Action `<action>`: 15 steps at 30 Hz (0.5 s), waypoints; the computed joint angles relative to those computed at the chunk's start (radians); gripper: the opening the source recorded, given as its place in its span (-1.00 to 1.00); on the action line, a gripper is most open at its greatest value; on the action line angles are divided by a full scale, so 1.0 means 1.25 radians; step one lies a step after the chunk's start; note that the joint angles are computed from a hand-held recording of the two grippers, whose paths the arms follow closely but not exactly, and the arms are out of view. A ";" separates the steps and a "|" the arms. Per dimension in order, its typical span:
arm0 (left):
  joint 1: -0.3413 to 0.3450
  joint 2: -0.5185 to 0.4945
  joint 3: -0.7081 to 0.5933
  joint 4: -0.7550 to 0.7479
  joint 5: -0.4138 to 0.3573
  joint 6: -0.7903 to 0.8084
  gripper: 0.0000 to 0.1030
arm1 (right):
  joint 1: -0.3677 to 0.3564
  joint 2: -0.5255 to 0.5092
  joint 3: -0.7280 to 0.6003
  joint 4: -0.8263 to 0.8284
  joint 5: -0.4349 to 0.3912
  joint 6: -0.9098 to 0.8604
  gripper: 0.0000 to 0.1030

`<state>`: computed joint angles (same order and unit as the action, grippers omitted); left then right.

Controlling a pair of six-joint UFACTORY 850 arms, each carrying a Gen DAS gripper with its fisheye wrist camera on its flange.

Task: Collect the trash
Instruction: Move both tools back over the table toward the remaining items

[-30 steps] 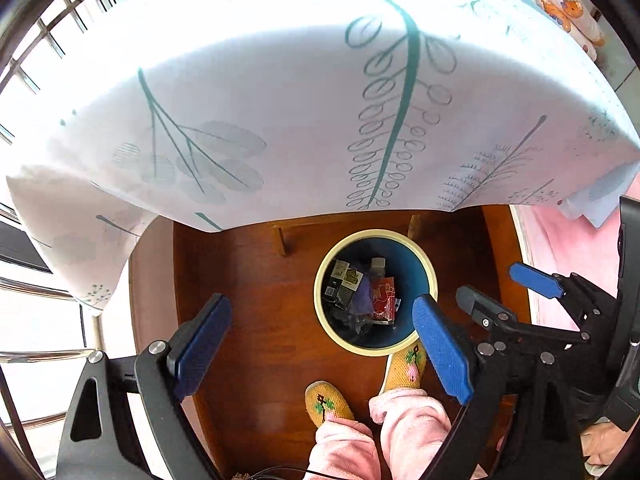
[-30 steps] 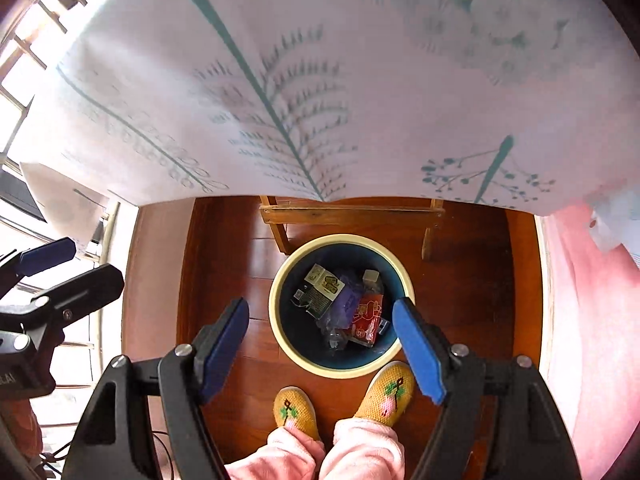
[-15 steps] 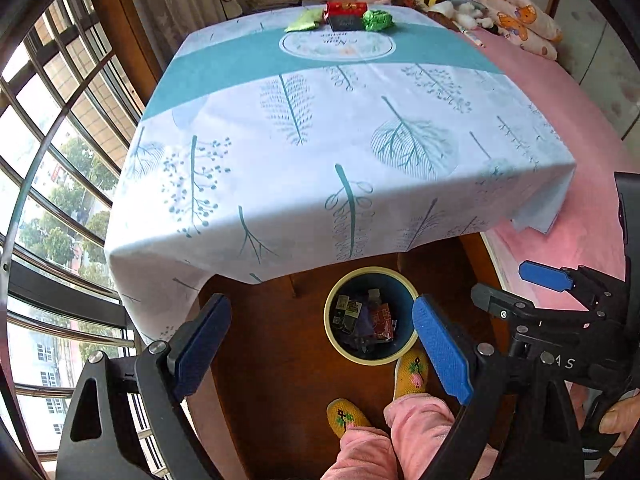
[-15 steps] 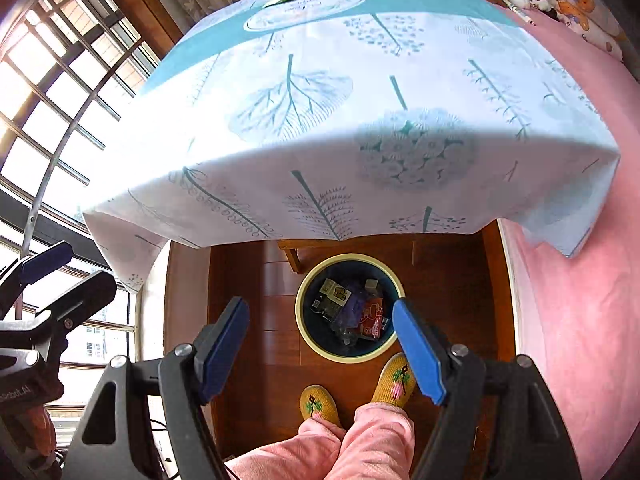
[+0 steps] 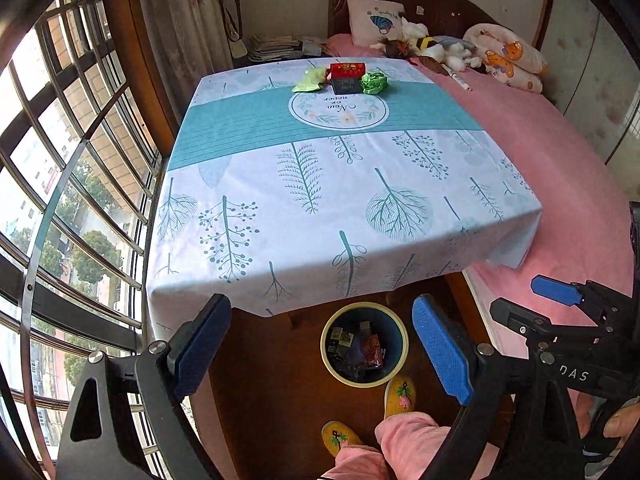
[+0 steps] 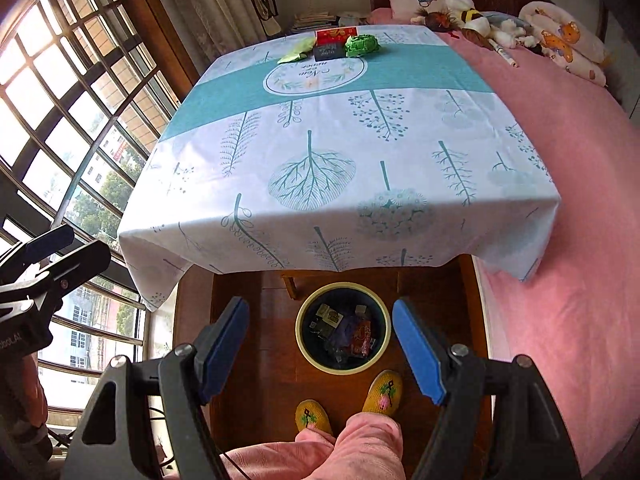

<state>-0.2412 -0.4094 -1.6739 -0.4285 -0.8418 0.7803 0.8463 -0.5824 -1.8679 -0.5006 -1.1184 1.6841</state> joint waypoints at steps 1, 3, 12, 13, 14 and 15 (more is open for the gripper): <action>0.002 -0.004 -0.009 -0.003 -0.002 -0.002 0.77 | 0.001 -0.004 -0.012 -0.009 -0.013 0.001 0.45; 0.005 -0.009 -0.023 -0.007 -0.001 -0.010 0.77 | 0.001 -0.008 -0.030 -0.026 -0.032 0.003 0.45; 0.000 -0.042 -0.086 -0.008 0.004 -0.028 0.63 | -0.008 -0.034 -0.102 -0.088 -0.075 -0.034 0.45; -0.002 -0.046 -0.094 -0.003 0.004 -0.034 0.62 | -0.010 -0.034 -0.104 -0.094 -0.075 -0.039 0.45; -0.005 -0.051 -0.102 0.002 0.003 -0.038 0.62 | -0.013 -0.034 -0.106 -0.099 -0.075 -0.044 0.45; -0.009 -0.056 -0.108 0.008 0.006 -0.042 0.62 | -0.017 -0.032 -0.104 -0.102 -0.072 -0.047 0.45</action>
<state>-0.2525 -0.4797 -1.8092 -0.4180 -0.8348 0.7279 0.8252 -0.6219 -1.9978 -0.6285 -1.2081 1.6250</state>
